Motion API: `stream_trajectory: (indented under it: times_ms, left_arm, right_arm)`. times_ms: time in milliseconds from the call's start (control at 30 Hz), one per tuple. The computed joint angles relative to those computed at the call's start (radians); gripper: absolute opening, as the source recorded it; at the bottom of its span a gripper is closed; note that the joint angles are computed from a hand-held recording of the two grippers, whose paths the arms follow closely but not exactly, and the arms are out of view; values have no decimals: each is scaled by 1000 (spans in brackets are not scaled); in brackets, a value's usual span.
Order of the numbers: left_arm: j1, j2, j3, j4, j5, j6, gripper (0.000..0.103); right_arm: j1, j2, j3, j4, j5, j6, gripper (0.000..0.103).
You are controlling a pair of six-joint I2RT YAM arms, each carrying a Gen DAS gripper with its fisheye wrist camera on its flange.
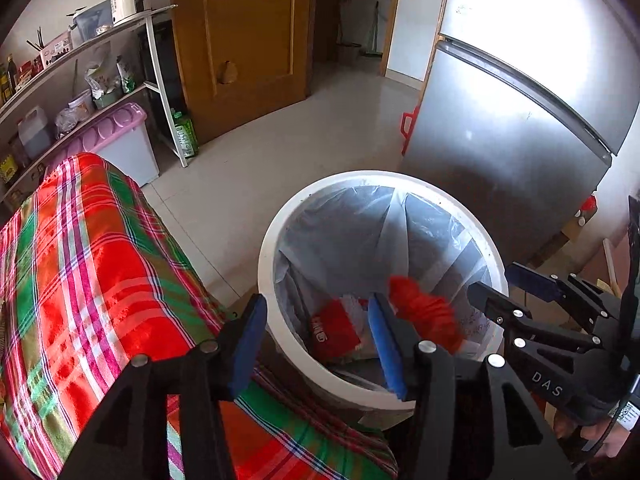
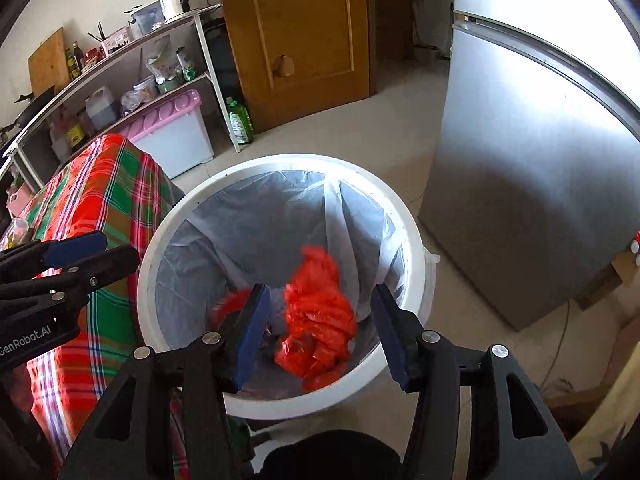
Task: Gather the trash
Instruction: 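Open both tools to drop the red bag and wrapper into the bin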
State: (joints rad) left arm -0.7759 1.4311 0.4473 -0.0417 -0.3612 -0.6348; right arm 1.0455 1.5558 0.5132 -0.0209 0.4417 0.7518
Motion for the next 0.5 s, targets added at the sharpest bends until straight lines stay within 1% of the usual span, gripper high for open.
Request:
stream_trajectory:
  times_ms: [67,167,267,500]
  left_arm:
    - [5,-9,-5,-1,6,-1,56]
    - [-5,-40,-16,-16,-9,-7,56]
    - [-15,-103,-40,-43,-22,-19,57]
    - [-25,-281,-92,-148,-68,-52,59]
  right_arm:
    - [0,3,-1,4,2,-2,54]
    - [9,-10,-5,-8,16,6,55]
    - [25,-18,-3,-18,26,14,55]
    - [94,-47,11,-51,71,59,55]
